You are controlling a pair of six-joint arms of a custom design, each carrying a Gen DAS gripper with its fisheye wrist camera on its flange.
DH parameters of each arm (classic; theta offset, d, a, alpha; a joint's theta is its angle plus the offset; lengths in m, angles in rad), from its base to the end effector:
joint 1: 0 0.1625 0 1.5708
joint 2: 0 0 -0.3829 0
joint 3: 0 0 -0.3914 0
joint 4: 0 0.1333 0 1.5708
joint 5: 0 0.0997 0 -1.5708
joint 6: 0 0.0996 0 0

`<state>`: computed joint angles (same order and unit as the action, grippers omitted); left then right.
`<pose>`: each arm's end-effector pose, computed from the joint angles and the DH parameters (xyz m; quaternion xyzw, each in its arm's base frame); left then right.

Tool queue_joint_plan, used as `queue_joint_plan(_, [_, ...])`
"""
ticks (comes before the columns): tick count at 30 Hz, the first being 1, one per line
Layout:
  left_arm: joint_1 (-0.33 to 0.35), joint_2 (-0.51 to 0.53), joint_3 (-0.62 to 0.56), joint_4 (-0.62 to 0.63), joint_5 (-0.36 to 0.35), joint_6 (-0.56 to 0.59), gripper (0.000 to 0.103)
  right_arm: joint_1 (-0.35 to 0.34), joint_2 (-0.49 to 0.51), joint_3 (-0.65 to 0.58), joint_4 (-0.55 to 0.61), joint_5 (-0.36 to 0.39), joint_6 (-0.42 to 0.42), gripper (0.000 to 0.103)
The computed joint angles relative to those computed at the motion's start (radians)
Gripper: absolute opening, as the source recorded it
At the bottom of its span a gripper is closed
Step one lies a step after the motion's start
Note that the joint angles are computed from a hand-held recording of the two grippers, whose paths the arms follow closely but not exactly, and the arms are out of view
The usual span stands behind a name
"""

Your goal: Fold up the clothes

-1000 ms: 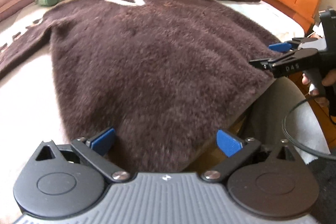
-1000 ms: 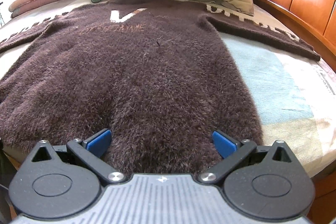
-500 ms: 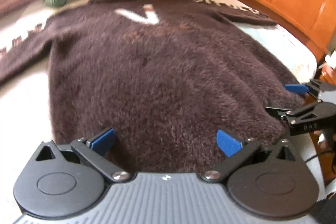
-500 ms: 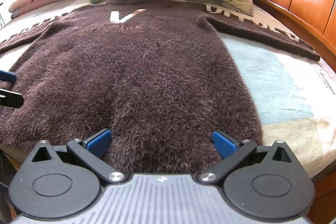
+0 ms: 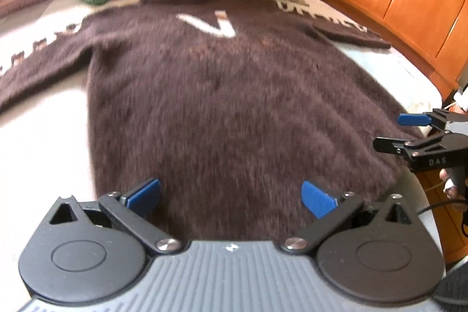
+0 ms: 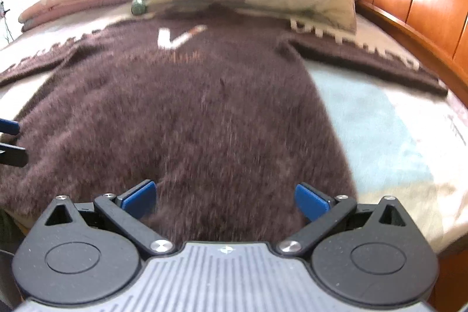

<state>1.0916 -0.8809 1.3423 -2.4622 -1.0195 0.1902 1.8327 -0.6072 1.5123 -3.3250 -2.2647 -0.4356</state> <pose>-0.1675 -0.7246 0.2480 0.2540 0.9070 -0.2414 0.2336 0.2432 -0.6383 0.0974 0.1612 -0.8532 0.3590 0.3423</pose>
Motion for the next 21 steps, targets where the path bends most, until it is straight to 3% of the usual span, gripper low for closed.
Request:
queue_joint_plan(4, [0.01, 0.042, -0.049, 0.036, -0.027, -0.004, 0.102, -0.017, 0.014, -0.032, -0.013, 0.031, -0.02, 0.103])
queue_joint_plan(11, [-0.001, 0.037, -0.003, -0.006, 0.017, 0.074, 0.102, -0.045, 0.074, -0.171, 0.022, 0.096, -0.014, 0.103])
queue_joint_plan(16, [0.006, 0.037, -0.016, 0.007, -0.003, 0.044, 0.102, -0.071, 0.152, -0.315, 0.077, 0.087, -0.012, 0.103])
queue_joint_plan(21, [0.004, 0.038, -0.019, 0.009, 0.001, 0.032, 0.102, -0.092, 0.134, -0.289, 0.039, 0.065, -0.021, 0.103])
